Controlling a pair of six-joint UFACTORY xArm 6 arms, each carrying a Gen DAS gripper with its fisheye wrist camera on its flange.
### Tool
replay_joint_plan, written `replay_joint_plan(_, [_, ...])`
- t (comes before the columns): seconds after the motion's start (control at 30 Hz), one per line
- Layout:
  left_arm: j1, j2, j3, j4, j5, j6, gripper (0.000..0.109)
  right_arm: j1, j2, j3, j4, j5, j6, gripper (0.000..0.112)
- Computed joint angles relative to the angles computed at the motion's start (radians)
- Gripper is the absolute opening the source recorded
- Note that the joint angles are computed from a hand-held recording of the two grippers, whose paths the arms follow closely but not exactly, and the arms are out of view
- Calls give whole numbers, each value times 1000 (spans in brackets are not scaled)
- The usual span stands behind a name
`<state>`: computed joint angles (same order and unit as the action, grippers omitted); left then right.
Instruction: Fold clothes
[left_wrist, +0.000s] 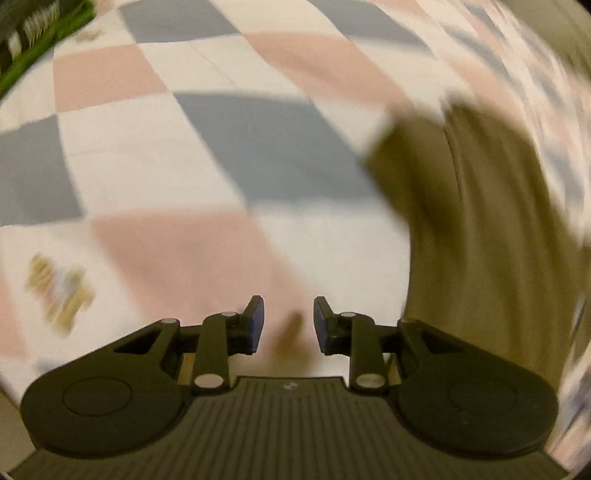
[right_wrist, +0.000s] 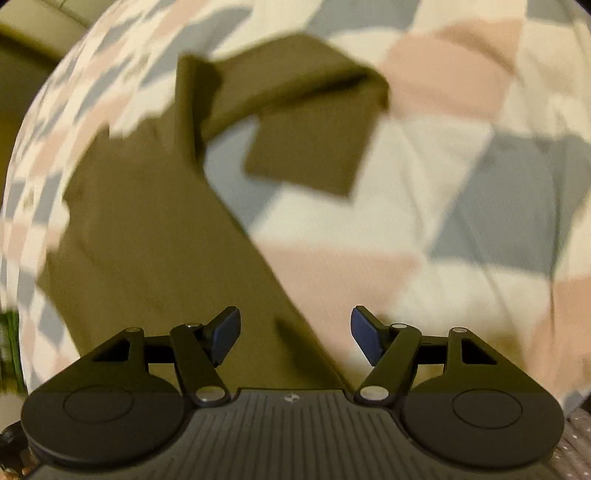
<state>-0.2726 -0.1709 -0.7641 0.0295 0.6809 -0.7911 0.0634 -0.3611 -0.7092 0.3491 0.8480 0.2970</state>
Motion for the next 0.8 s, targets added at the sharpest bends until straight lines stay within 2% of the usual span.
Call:
replay_joint_plan(0.07, [62, 93, -74, -63, -49, 30, 24, 6, 66, -46, 0, -69, 46, 69])
replay_joint_plan(0.17, [105, 222, -188, -155, -82, 75, 27, 6, 179, -117, 55, -184, 103, 69])
replay_joint_plan(0.2, [111, 257, -214, -188, -91, 91, 31, 6, 217, -139, 89, -217, 112, 69])
replay_joint_plan(0.37, [120, 371, -293, -286, -113, 78, 34, 17, 388, -243, 250, -344, 103, 69])
replay_joint_plan(0.4, [121, 386, -300, -314, -120, 71, 39, 21, 424, -266, 265, -359, 108, 69])
replay_joint_plan(0.53, [118, 444, -336, -366, -138, 61, 52, 15, 550, -342, 135, -386, 320, 70])
replay_joint_plan(0.6, [114, 471, -363, -371, -135, 63, 61, 10, 593, -346, 125, -428, 399, 69])
replay_joint_plan(0.67, [109, 495, -390, -378, -130, 71, 64, 1, 622, -365, 86, -420, 426, 43])
replay_joint_plan(0.7, [107, 507, -404, -381, -127, 74, 64, -3, 629, -374, 56, -411, 422, 10])
replay_joint_plan(0.8, [109, 531, -438, -381, -113, 65, 64, -21, 588, -352, -57, -419, 407, 6])
